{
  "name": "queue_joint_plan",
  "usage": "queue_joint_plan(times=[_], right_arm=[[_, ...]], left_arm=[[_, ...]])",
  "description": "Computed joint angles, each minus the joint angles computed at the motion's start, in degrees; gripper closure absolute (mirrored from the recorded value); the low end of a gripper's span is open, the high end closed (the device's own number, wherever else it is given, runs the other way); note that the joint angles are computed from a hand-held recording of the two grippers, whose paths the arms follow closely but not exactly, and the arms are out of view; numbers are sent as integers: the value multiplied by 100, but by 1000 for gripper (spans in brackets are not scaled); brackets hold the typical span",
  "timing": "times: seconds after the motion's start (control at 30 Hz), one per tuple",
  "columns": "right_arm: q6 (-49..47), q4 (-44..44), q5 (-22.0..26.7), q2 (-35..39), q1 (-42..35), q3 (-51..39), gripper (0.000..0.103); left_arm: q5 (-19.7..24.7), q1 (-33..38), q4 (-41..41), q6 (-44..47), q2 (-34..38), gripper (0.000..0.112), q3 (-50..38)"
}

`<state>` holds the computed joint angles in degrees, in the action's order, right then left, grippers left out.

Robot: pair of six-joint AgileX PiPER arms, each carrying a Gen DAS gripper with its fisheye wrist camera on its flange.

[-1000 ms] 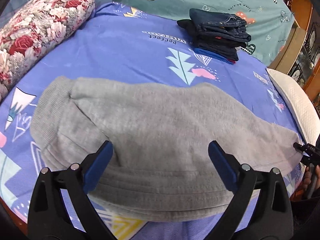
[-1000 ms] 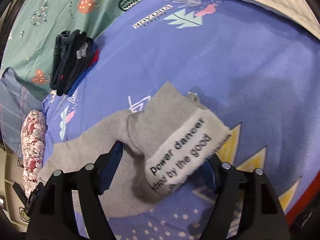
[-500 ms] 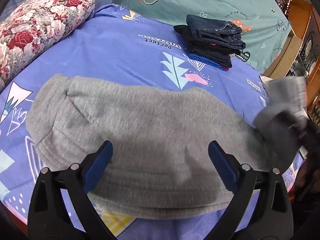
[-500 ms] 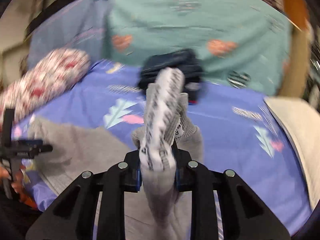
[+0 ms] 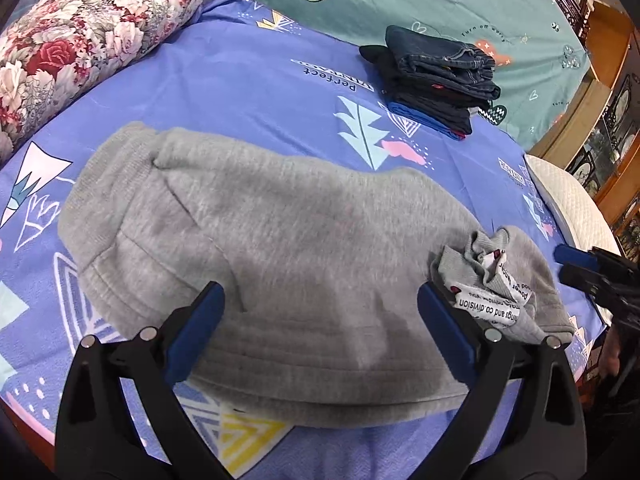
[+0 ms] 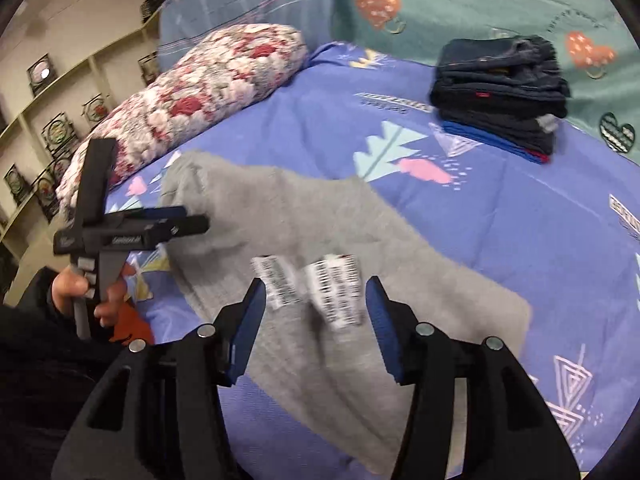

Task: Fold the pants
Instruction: 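Lift the waistband with the right tool and fold it over the garment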

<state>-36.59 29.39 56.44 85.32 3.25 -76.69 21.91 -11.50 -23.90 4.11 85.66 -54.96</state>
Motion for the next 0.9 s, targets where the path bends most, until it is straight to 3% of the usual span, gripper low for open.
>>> queue_joint_plan(times=[0.2,0.23,0.27,0.3,0.37,0.53,0.63,0.73,0.83,0.9], right_arm=[[788,-1386,58,972,888,-149,69],[866,-1549,-135,1002,988,-41,69],[837,-1491,-236,965,957,35,72],[801,-1340,-250,926,853,21,82],[620,-936,-184,762,578,-97,86],[748,-671,141,532,364,-1022,86],[816,-614,427,778,739,-1275,87],[1183,-1241,100,1029,1501,-723,87],[1055,-1278,-712,833,1730,138,83],[906,-1044,-616,737,1625,130,81]], left_arm=[[61,-1,283,-317,-123,14,48],[78,34,250,-303,-126,14,52],[98,78,164,-224,-110,14,48],[108,94,108,-181,-93,14,42],[110,83,115,-188,-66,14,19],[88,21,183,-272,-97,14,38],[71,45,191,-327,-169,14,95],[85,49,273,-425,-223,14,135],[108,75,298,-401,-259,14,163],[117,104,251,-370,-228,14,149]])
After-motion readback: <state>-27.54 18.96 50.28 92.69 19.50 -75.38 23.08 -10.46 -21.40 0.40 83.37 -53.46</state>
